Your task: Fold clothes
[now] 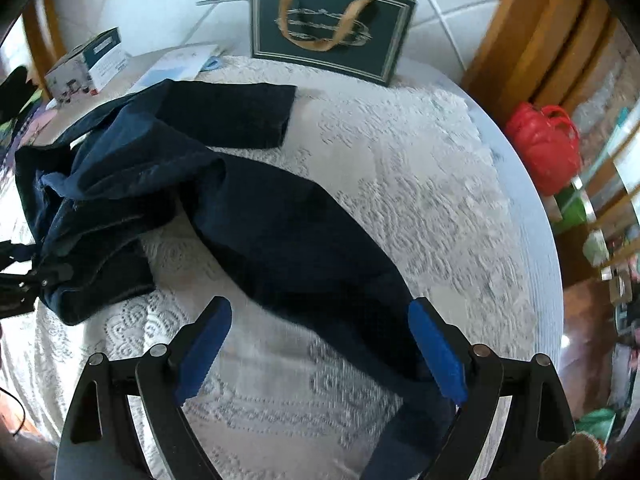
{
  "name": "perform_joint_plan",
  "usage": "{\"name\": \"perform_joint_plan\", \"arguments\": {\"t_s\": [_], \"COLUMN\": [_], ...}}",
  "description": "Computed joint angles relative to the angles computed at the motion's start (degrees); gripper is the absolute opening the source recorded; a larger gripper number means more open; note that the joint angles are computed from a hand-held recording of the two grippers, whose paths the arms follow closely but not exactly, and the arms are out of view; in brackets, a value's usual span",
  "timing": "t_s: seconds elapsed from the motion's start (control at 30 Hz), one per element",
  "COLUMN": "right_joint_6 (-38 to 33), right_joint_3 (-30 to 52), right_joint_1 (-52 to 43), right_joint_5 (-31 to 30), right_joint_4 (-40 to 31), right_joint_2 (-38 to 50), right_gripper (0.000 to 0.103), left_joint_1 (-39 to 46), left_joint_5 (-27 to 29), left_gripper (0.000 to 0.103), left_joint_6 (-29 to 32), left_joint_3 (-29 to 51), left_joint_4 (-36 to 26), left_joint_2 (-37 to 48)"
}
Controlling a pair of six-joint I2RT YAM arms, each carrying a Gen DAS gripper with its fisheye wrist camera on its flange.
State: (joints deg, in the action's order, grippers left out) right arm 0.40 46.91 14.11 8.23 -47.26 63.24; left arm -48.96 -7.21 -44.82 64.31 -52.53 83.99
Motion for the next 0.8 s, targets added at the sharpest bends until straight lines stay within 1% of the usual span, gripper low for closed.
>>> {"name": "perform_joint_plan", "arguments": {"t_s": [0.03,0.07,0.13,0.2,0.27,0.3,0.33,0.37,0.4,0.43,0.53,0.6,0.7,0.73,0.77,0.8], "right_joint_6": [-0.3,-1.3,-2.9,-2.7,-3.2,-3.5,-3.7,-3.8,-3.5,-2.7,1.6,4.7,8.9,9.8,10.9,11.5], "right_joint_3": [0.0,-0.6,-1.3,-1.3,-1.2,-0.9,0.2,1.4,3.1,4.8,6.5,7.7,13.1,15.3,17.3,18.3], "right_joint_1": [0.6,1.3,2.4,4.3,5.5,5.7,6.0,5.9,5.7,5.6,8.6,11.4,15.0,16.1,17.2,17.6], "right_joint_5": [0.5,1.2,3.6,7.2,9.2,8.8,7.9,6.6,4.6,2.0,1.7,4.2,8.5,10.2,12.0,12.6], "right_joint_4": [1.7,3.9,7.9,12.2,17.0,18.3,19.1,18.3,16.5,14.9,11.7,8.5,-1.1,-5.1,-9.8,-13.5], "right_joint_2": [1.5,3.0,6.1,9.6,11.4,12.1,14.0,15.7,17.5,18.7,15.3,8.5,-0.8,-2.7,-4.0,-4.6], "right_gripper": [0.098,0.100,0.101,0.101,0.101,0.101,0.100,0.097,0.052,0.014,0.014,0.014,0.014,0.014,0.014,0.015], "left_joint_1": [0.3,0.7,1.9,3.1,4.4,5.7,8.0,10.9,14.7,18.8,33.5,43.5,57.8,62.0,66.0,69.6], "left_joint_5": [0.3,0.5,0.6,-1.6,-4.6,-5.8,-6.5,-6.9,-6.9,-6.6,-3.0,-1.4,0.3,1.3,3.2,5.1], "left_gripper": [0.039,0.038,0.036,0.032,0.023,0.020,0.014,0.012,0.012,0.011,0.010,0.010,0.010,0.012,0.016,0.016], "left_joint_6": [0.5,1.0,2.2,4.4,7.1,8.8,10.9,13.4,16.4,19.5,29.9,38.7,53.1,56.9,60.5,63.1], "left_joint_3": [-0.3,-0.4,-0.2,0.4,1.4,2.0,2.6,3.0,3.3,3.6,3.2,4.5,8.4,8.9,8.7,8.1], "left_joint_4": [-0.3,-1.1,-3.5,-7.8,-12.6,-15.2,-17.7,-19.6,-21.3,-22.5,-24.5,-26.6,-29.0,-28.8,-28.5,-28.0], "left_joint_2": [-0.8,-1.7,-3.9,-7.3,-11.0,-13.1,-15.1,-16.9,-18.7,-20.1,-23.6,-25.4,-26.8,-26.6,-26.6,-26.3]}}
